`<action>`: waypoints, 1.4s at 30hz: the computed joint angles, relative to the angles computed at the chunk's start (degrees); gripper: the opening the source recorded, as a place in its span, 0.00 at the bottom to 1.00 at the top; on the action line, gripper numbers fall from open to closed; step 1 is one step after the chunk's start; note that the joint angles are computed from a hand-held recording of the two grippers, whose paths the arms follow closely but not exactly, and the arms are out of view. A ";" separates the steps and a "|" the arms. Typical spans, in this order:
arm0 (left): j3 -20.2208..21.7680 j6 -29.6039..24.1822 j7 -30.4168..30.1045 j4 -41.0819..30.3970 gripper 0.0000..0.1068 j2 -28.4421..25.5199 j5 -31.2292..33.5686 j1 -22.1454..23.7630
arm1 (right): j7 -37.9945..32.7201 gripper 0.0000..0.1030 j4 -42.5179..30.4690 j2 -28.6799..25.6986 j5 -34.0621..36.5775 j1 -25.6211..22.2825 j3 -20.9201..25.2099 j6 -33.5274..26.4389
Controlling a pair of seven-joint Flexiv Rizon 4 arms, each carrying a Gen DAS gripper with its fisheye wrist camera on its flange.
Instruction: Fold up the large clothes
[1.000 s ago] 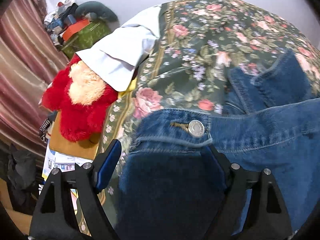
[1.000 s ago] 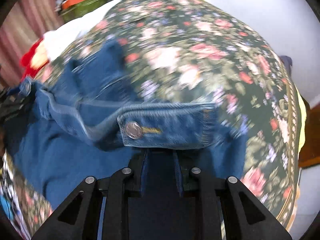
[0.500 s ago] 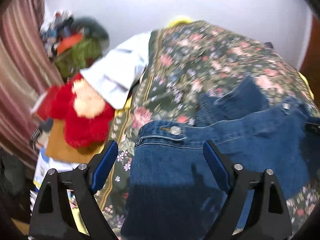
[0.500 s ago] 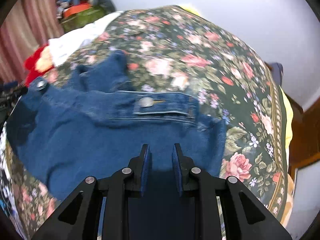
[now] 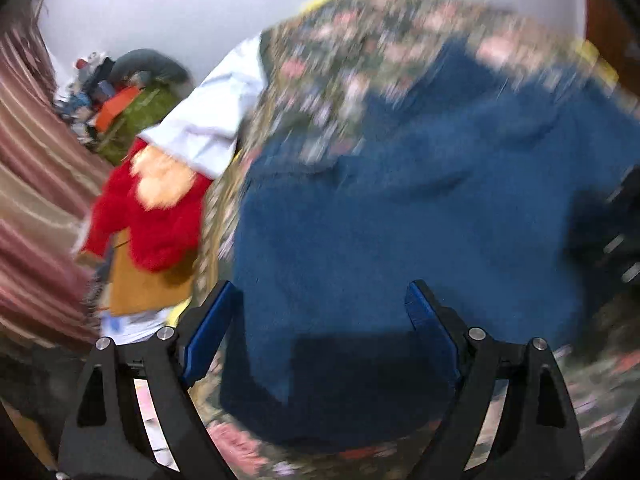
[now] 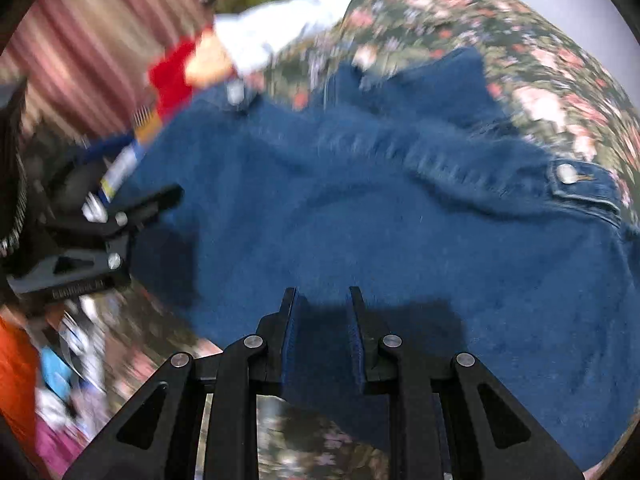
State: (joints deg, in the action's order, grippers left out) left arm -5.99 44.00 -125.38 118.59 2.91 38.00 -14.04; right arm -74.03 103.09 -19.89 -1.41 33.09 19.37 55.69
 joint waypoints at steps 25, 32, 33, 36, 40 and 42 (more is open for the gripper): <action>-3.29 -0.02 -6.41 14.14 0.88 17.35 -4.62 8.27 | 4.12 0.19 24.26 21.65 -7.56 -10.30 -4.68 5.20; -5.33 -2.00 -12.51 16.57 0.88 24.68 -6.57 8.88 | 9.33 0.19 26.69 26.81 -7.92 -11.59 -4.46 2.06; -5.53 -1.34 -13.60 16.85 0.88 25.38 -6.97 9.05 | 9.25 0.19 27.01 27.61 -7.39 -11.47 -4.34 2.71; -5.57 2.36 -17.34 18.63 0.88 27.49 -9.17 9.26 | 9.73 0.19 27.50 29.26 -7.41 -10.99 -3.72 4.85; -8.71 6.07 -23.56 20.19 0.88 28.88 -10.28 11.10 | 11.64 0.19 26.97 29.57 -10.42 -10.33 -2.72 7.18; -10.25 6.74 -25.90 20.17 0.88 28.15 -10.50 11.62 | 12.15 0.19 26.41 28.97 -11.92 -9.77 -2.35 8.47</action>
